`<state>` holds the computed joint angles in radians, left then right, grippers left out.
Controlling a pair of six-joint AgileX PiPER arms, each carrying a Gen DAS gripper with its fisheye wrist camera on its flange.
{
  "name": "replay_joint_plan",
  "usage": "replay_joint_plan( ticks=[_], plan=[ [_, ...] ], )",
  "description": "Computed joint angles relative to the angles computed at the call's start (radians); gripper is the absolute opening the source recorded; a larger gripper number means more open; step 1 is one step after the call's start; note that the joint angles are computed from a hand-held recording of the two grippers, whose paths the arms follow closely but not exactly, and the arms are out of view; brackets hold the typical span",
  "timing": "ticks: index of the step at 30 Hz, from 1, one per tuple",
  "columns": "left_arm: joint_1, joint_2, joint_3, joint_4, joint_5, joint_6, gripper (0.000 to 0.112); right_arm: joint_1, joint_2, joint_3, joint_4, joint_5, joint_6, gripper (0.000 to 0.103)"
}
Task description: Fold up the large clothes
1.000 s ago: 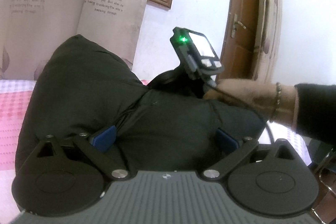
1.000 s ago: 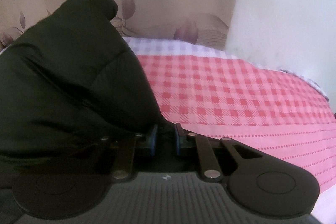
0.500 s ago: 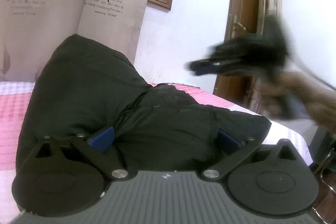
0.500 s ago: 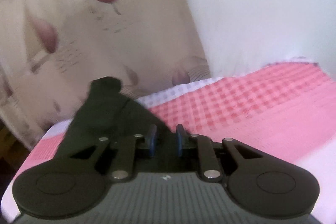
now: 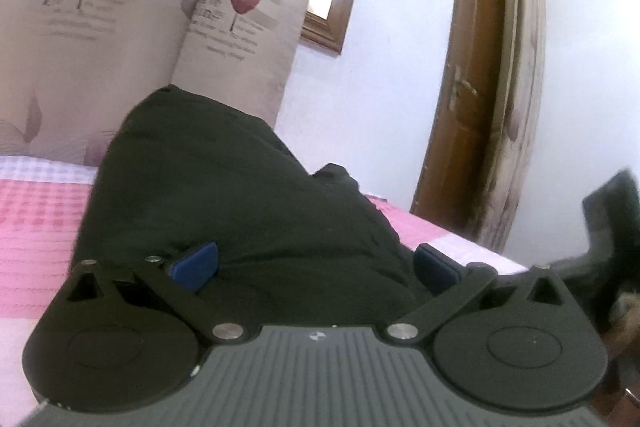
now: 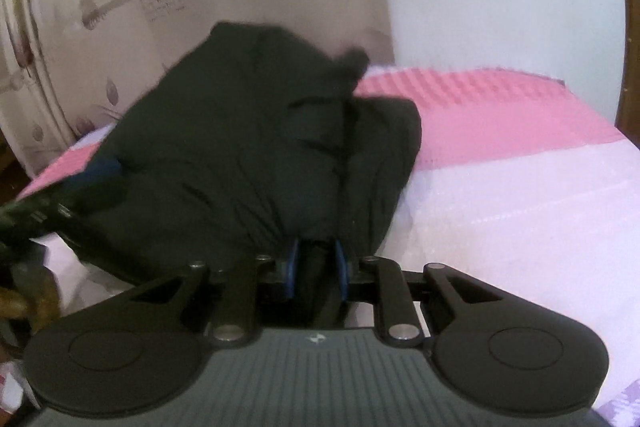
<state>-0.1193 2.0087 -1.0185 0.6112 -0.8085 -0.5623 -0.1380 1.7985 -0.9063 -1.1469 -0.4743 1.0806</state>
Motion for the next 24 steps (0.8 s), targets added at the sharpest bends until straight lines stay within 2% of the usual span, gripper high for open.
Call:
replay_joint_plan(
  ticks=[2, 5, 6, 11, 15, 17, 18, 19, 20, 21, 23, 24],
  plan=[
    [0.002, -0.015, 0.023, -0.035, 0.002, 0.027, 0.103, 0.000, 0.045, -0.021, 0.037, -0.011, -0.013, 0.018],
    [0.016, -0.033, 0.047, -0.028, 0.003, 0.026, 0.103, 0.000, 0.065, 0.001, 0.144, -0.041, -0.146, 0.018],
    [0.017, -0.045, 0.060, -0.041, 0.008, 0.039, 0.103, -0.004, 0.064, 0.005, 0.147, -0.048, -0.143, 0.018],
    [0.050, -0.091, 0.137, -0.093, -0.014, 0.057, 0.103, -0.051, 0.079, -0.043, -0.015, -0.094, 0.065, 0.019],
    [0.083, -0.119, 0.171, -0.108, 0.007, 0.031, 0.103, -0.083, 0.052, -0.031, 0.005, -0.145, 0.085, 0.021],
    [0.105, -0.117, 0.161, -0.064, 0.032, -0.050, 0.103, -0.117, 0.054, -0.044, -0.045, -0.180, 0.200, 0.030],
    [0.117, -0.114, 0.158, -0.041, 0.040, -0.101, 0.103, -0.129, 0.061, -0.061, -0.095, -0.190, 0.274, 0.047],
    [0.124, -0.111, 0.155, -0.033, 0.045, -0.137, 0.103, -0.135, 0.068, -0.081, -0.150, -0.186, 0.355, 0.071],
    [0.128, -0.107, 0.156, -0.038, 0.043, -0.148, 0.103, -0.137, 0.073, -0.090, -0.176, -0.182, 0.402, 0.080],
    [0.129, -0.106, 0.155, -0.045, 0.045, -0.153, 0.103, -0.138, 0.079, -0.095, -0.188, -0.186, 0.426, 0.082],
    [0.127, -0.108, 0.157, -0.049, 0.048, -0.146, 0.103, -0.119, 0.090, -0.114, -0.220, -0.165, 0.444, 0.077],
    [0.122, -0.111, 0.159, -0.054, 0.052, -0.133, 0.103, -0.104, 0.097, -0.133, -0.246, -0.143, 0.446, 0.054]
  ],
)
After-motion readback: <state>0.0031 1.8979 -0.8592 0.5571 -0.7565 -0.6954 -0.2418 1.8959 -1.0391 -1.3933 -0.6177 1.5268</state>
